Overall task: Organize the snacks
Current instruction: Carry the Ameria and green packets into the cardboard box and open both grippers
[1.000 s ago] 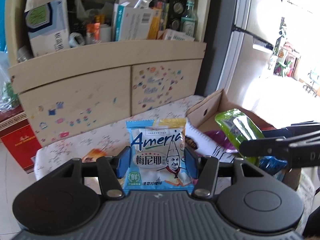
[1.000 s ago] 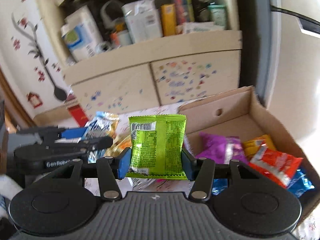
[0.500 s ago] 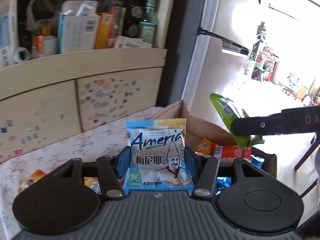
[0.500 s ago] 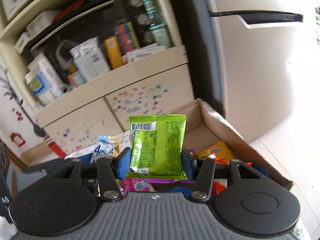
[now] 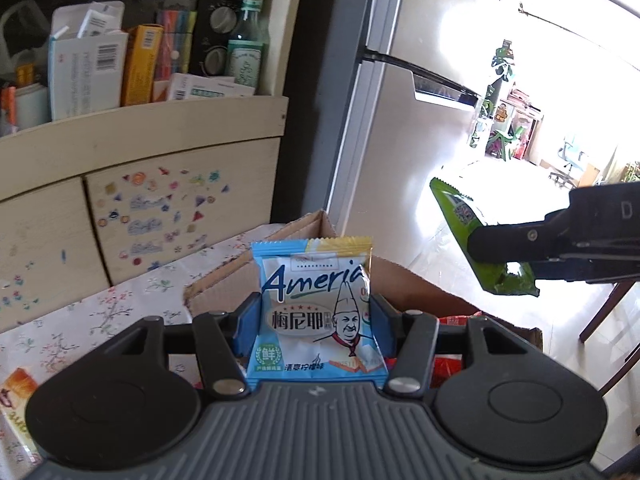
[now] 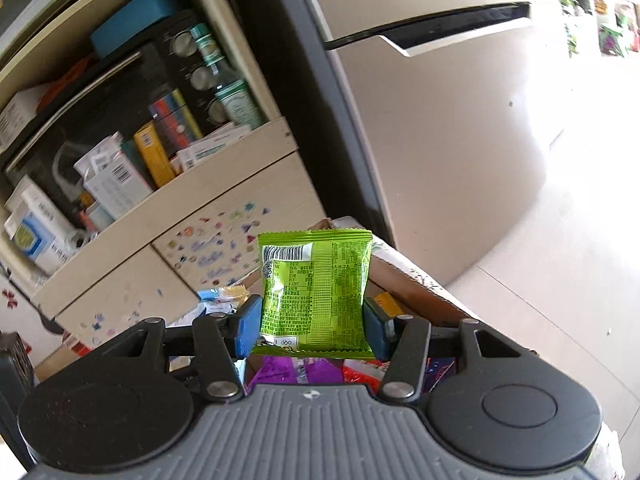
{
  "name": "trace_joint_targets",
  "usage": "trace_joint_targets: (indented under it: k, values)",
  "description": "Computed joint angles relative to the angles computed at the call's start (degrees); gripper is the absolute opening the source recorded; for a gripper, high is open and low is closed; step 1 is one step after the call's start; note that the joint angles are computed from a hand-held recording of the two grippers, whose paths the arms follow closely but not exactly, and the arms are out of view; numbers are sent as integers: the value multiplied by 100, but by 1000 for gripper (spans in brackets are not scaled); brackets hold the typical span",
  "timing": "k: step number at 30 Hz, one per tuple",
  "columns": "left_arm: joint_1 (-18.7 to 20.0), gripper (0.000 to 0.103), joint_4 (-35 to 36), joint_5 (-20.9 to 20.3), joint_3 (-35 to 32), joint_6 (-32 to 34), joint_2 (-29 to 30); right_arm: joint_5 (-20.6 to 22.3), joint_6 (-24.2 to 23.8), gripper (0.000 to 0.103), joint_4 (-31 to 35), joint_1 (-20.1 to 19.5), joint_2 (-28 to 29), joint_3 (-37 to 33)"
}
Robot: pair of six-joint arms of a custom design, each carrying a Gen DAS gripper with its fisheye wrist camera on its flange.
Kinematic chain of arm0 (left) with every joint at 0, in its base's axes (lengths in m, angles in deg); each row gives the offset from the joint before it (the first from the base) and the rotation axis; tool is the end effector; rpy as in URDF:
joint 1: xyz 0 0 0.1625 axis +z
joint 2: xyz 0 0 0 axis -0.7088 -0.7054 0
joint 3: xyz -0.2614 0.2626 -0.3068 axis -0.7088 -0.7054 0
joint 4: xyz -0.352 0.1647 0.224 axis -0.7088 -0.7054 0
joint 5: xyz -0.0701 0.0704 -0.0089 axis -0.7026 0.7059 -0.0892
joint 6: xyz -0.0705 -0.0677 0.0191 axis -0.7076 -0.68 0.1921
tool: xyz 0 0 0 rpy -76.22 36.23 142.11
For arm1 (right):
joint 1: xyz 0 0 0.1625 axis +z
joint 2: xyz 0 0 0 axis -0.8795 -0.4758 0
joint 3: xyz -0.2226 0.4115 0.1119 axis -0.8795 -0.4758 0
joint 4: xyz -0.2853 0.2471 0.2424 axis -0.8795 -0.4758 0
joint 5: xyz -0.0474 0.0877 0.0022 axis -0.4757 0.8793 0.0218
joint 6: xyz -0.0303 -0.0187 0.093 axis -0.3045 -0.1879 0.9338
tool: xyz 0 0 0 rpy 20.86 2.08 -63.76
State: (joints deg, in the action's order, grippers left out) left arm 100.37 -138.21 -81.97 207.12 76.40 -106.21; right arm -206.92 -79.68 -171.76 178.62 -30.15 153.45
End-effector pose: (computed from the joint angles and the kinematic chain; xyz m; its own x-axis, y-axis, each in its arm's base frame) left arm -0.1354 -0.4862 0.1766 -0.6809 0.5926 -0.4302 0.7321 0.5369 -0.4192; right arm 0.2678 -0.3939 0.0989 -0.8873 0.2769 0.3687 -0.1721 0.5429 -0.8220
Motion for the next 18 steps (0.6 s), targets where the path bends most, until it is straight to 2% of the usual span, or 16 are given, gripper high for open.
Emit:
trace_joint_targets:
  k: [5, 9, 11, 18]
  values:
    - [-12, 58, -303, 50, -36, -31, 324, -279, 353, 61, 64, -64, 58, -76]
    - [-73, 81, -298, 176, 1, -147, 379, -344, 606, 67, 232, -107, 30, -69]
    - [-101, 84, -341, 188, 31, -144, 312, -323, 593, 74, 142, -94, 29, -55]
    - [-125, 90, -150, 406, 67, -326, -82, -102, 519, 75, 182, -90, 14, -11]
